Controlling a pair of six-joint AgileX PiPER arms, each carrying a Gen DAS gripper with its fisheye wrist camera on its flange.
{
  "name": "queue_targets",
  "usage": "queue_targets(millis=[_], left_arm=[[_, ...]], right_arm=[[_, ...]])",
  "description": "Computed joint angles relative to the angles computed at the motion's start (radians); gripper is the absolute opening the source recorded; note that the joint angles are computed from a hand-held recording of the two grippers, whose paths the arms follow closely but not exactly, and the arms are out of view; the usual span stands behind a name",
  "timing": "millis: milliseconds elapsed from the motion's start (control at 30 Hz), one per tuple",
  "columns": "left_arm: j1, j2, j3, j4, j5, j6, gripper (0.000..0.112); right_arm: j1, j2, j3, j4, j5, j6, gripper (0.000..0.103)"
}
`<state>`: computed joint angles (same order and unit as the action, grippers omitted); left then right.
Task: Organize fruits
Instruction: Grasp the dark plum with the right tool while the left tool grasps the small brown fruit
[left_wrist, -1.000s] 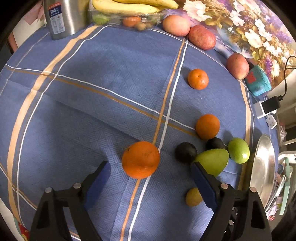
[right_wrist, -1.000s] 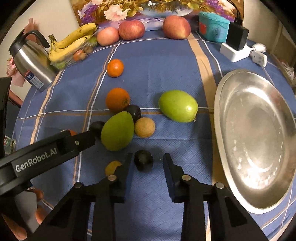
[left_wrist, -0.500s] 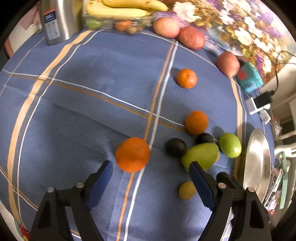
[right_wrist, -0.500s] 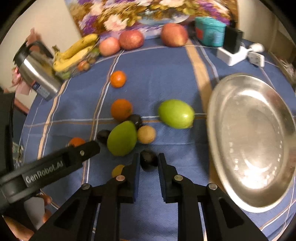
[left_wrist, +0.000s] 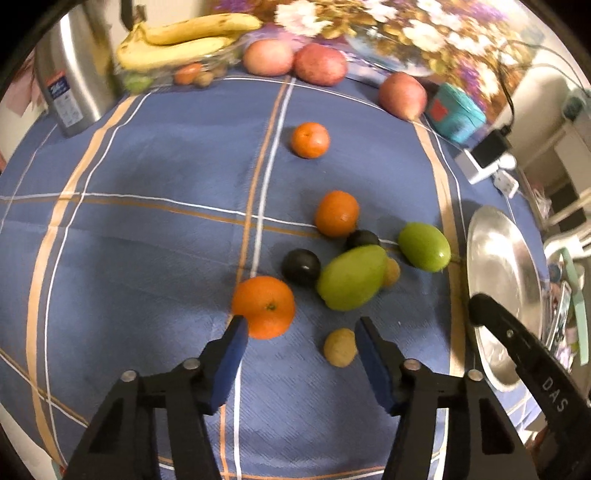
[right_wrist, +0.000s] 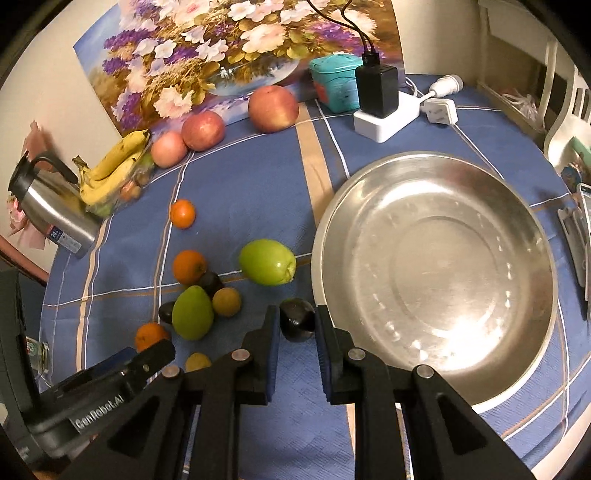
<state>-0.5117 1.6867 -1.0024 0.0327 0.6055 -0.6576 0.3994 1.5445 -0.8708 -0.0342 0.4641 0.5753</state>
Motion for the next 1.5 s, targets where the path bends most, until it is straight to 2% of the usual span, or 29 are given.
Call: queue_targets(millis=[133,400,600,933,1300,1500], left_arm=[[-0.026,0.000,-0.009,0.042,0.015,-0.023,0.056],[-0.065,-0.038,0.004,0.085,0.000,-0.052,0.051],[-0.061,0.015,-0.021,-0.013,0.007,0.054,0.040],[-0.051,0.075,-0.039,-0.099,0.005,0.133,0.022],[-0.054,0.035,-0.017,-0.051,-0.015,0.089,0.021],[-0.068,0.009,-0.057,0.047,0.017,0.018,0.021]], right_arm=[[0.009,0.005,-0.005,-0.002,0.003,-0.001,0.020],[0.011,0.004,-0.003,-0.003,0.002,0.001,0.020],[0.010,0.002,0.002,0.012,-0.003,-0.013,0.020],[0.011,-0.001,0.007,0.034,-0.013,-0.032,0.020],[0.003,0.009,0.001,0.057,-0.015,-0.056,0.020],[-0.001,0.008,-0.023,-0.062,0.007,0.046,0.020]])
